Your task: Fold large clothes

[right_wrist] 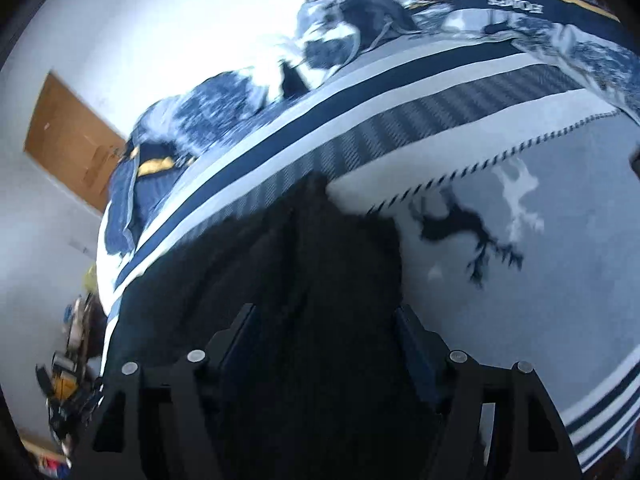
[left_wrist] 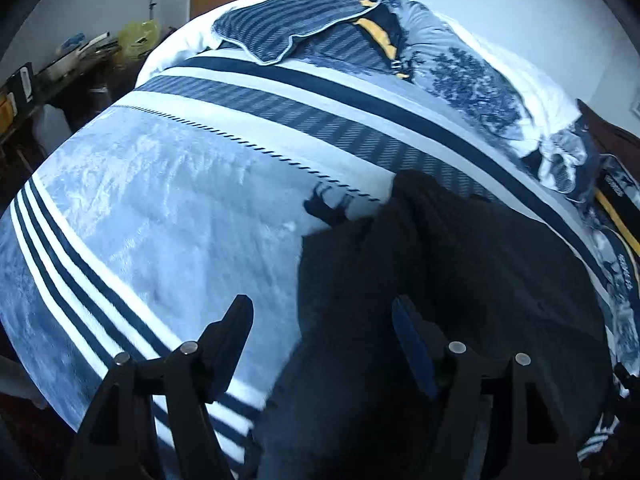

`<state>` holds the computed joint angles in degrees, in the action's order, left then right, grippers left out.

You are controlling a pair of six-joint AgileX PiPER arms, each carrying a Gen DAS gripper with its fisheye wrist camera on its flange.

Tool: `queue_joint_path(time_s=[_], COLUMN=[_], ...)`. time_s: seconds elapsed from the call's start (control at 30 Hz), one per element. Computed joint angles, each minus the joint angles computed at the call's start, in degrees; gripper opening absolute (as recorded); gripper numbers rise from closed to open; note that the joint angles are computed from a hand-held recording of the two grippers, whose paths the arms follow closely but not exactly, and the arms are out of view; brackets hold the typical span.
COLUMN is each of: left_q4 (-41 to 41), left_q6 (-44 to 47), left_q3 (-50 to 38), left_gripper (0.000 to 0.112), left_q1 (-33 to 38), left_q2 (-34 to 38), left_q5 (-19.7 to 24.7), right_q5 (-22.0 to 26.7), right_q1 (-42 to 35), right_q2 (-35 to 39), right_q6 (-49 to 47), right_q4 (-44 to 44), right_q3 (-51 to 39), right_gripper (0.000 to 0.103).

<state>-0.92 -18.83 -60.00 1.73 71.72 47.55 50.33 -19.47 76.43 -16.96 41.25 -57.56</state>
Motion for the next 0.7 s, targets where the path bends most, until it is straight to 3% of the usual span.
queue_joint_path(time_s=[0.1, 0.2, 0.23, 0.3, 0.33, 0.4, 0.47, 0.53, 0.7], left_q4=[1.7, 6.8, 7.3, 5.4, 6.4, 8.9, 14.2, 20.5, 28.0], left_q6=[-1.0, -4.0, -4.1, -2.1, -3.0, -5.5, -10.3, -16.0, -23.2], left_q3=[1.8, 0.2, 0.1, 0.1, 0.4, 1.2, 1.6, 2.1, 1.5], left_gripper=[0.073, 0.071, 0.068, 0.049, 0.044, 0.015, 0.006, 0.005, 0.006], left_q1=[-2.8, -6.7, -7.4, -7.5, -8.1, -9.2, -11.8, -15.6, -19.4], left_q2=[-2.2, 1.6, 2.5, 3.3, 3.1, 2.2, 1.6, 1.4, 3.4], left_q5=[-0.3, 2.5, 3.1, 3.0, 2.8, 2.5, 3.8, 5.4, 9.0], right_q5=[2.1, 3.3, 4.2, 5.6, 6.2, 7.0, 6.7, 6.2, 2.4], right_q1=[-0.8, -3.7, -4.5, -5.1, -5.1, -4.9, -5.9, -6.4, 0.2], right_q2=[-3.5, -3.4, -2.1, 0.3, 1.3, 1.9, 0.6, -1.2, 1.5], right_q6=[-1.0, -1.0, -0.7, -0.2, -0.1, 0.3, -0.4, 0.0, 17.0], right_q4=[-0.5, 0.1, -0.2, -0.8, -1.3, -2.5, -1.9, -2.6, -20.1], right_q3=[2.2, 3.0, 2.8, 2.1, 1.7, 1.4, 2.1, 2.7, 0.2], right_gripper=[0.072, 0.072, 0.072, 0.07, 0.06, 0.036, 0.021, 0.006, 0.003])
